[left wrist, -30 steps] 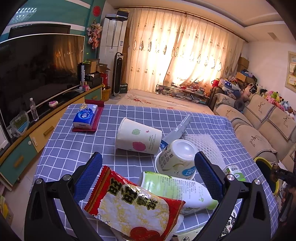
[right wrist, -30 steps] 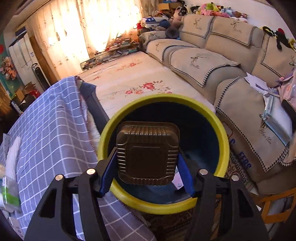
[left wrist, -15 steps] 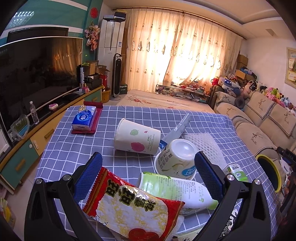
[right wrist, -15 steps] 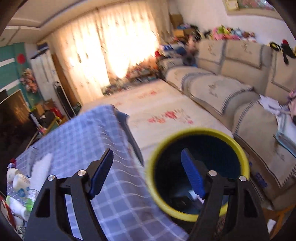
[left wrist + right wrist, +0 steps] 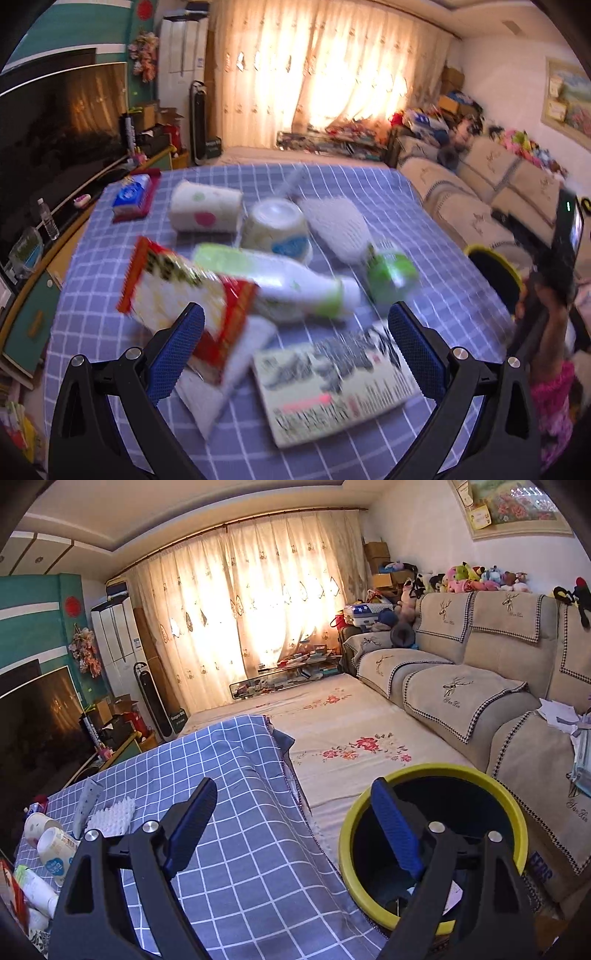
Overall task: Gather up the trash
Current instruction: 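Grasp the white printed box with the left gripper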
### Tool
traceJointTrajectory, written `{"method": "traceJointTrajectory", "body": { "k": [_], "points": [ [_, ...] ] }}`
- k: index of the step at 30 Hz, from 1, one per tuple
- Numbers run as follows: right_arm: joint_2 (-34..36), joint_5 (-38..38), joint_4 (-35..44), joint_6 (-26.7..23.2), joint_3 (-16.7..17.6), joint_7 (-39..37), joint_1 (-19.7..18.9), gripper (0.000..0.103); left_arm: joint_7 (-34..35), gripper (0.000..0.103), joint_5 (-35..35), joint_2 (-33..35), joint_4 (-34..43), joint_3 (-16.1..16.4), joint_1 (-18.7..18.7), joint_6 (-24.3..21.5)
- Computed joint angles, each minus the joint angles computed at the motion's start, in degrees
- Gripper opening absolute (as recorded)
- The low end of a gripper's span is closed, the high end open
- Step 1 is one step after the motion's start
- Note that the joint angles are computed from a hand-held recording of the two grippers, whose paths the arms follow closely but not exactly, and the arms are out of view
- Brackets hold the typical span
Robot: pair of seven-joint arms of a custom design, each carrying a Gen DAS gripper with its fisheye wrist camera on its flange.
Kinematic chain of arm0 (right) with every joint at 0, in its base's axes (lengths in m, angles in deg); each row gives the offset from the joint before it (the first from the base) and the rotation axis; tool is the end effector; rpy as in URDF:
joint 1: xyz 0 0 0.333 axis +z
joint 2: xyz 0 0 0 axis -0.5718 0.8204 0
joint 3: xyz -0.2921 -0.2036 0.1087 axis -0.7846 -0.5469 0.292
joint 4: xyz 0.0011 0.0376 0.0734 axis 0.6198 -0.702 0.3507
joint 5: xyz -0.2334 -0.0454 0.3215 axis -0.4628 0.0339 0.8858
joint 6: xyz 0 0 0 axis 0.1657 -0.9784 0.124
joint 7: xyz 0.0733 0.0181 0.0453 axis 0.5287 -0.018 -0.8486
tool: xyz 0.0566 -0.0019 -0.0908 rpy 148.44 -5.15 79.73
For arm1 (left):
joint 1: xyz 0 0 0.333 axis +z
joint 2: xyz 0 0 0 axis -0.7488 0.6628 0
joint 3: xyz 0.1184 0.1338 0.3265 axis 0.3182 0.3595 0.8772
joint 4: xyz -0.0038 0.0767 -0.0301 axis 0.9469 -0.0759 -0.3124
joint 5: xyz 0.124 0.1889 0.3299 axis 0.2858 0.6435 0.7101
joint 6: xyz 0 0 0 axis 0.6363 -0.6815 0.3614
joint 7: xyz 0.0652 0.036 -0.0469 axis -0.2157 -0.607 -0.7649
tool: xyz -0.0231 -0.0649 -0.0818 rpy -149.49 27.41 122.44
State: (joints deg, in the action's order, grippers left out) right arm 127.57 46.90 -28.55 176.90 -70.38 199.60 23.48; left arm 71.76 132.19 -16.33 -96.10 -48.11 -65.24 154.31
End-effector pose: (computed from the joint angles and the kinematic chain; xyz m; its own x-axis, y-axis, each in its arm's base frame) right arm 0.7305 0.3728 0.4088 -0.0492 -0.9767 -0.2090 -0.4250 0.2099 -0.8805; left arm 0.5597 -0.2955 0.4382 0.0915 -0.9909 0.0984 -0.6440 -0.1342 -0.7532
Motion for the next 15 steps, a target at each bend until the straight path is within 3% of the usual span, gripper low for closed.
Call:
{"method": "traceJointTrajectory", "body": {
  "k": [2, 6, 15],
  "points": [
    [-0.09, -0.07, -0.13, 0.67, 0.04, -0.44, -0.01, 0.081, 2.54, 0.098, -3.41, 0.38, -0.8, -0.78, -0.01, 0.15],
    [-0.53, 0.78, -0.36, 1.68, 0.92, -1.88, -0.38, 0.081, 5.22, 0.098, -9.0, 0.81, -3.45, -0.98, 0.36, 5.31],
    [-1.14, 5.8, -1.74, 4.09, 1.55, -5.88, -0.09, 0.082, 11.05, 0.098, -16.97, 3.38, -4.62, 0.02, -1.07, 12.43]
  ]
}}
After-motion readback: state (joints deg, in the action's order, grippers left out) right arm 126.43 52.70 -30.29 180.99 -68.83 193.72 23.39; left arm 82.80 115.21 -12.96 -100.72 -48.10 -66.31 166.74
